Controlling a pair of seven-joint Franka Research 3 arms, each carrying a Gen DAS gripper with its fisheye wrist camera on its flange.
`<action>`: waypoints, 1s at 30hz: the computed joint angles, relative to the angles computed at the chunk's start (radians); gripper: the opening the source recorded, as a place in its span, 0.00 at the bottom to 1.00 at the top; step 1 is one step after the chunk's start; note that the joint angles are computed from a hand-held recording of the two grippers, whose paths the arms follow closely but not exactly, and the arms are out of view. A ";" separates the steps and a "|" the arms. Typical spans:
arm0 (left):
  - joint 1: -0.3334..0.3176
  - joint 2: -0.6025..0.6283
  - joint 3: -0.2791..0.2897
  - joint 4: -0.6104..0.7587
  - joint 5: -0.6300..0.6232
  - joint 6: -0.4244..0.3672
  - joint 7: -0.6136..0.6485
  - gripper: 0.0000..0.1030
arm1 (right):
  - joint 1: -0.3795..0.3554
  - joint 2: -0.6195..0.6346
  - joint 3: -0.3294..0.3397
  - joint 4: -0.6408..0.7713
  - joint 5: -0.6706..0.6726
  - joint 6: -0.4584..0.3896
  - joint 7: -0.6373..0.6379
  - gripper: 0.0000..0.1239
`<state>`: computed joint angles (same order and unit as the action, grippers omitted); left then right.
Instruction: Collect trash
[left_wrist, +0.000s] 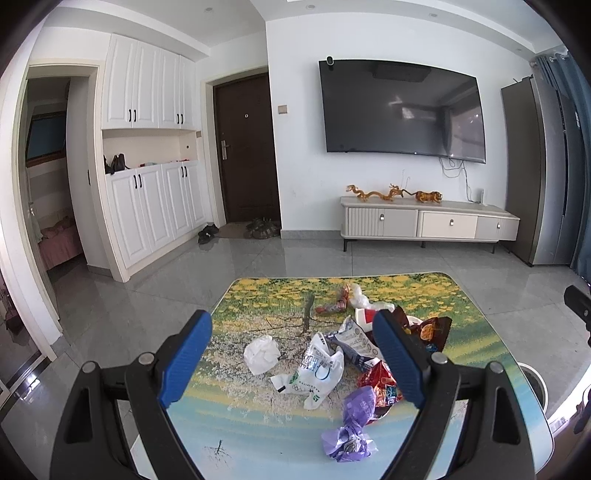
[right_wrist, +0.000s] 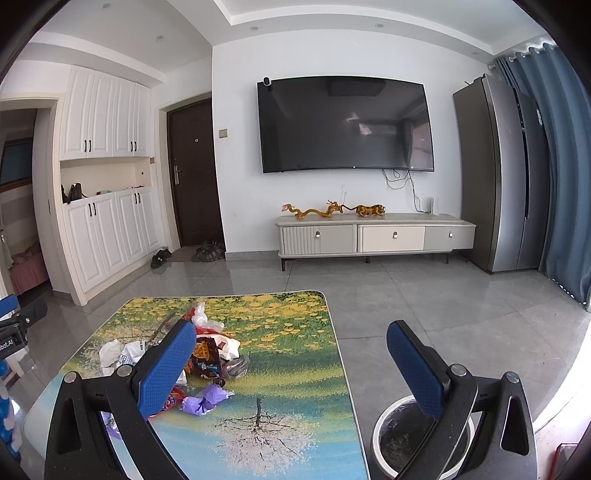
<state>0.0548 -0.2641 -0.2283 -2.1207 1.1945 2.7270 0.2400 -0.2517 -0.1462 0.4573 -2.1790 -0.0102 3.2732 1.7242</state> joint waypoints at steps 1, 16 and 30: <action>-0.001 0.002 0.002 -0.001 -0.005 0.002 0.003 0.86 | -0.005 0.002 0.005 0.002 -0.002 -0.004 0.002 0.83; 0.004 0.015 0.011 0.002 -0.040 0.022 0.027 0.86 | 0.007 0.017 -0.014 0.020 -0.106 -0.027 0.085 0.83; 0.012 0.024 0.019 -0.008 -0.036 0.077 0.014 0.86 | 0.046 0.029 -0.066 0.038 -0.266 -0.044 0.218 0.83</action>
<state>0.0673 -0.2404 -0.2089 -2.1292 1.1581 2.8037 0.2541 -0.2053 -0.1168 0.3916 -2.1407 -0.2761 3.2290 1.9427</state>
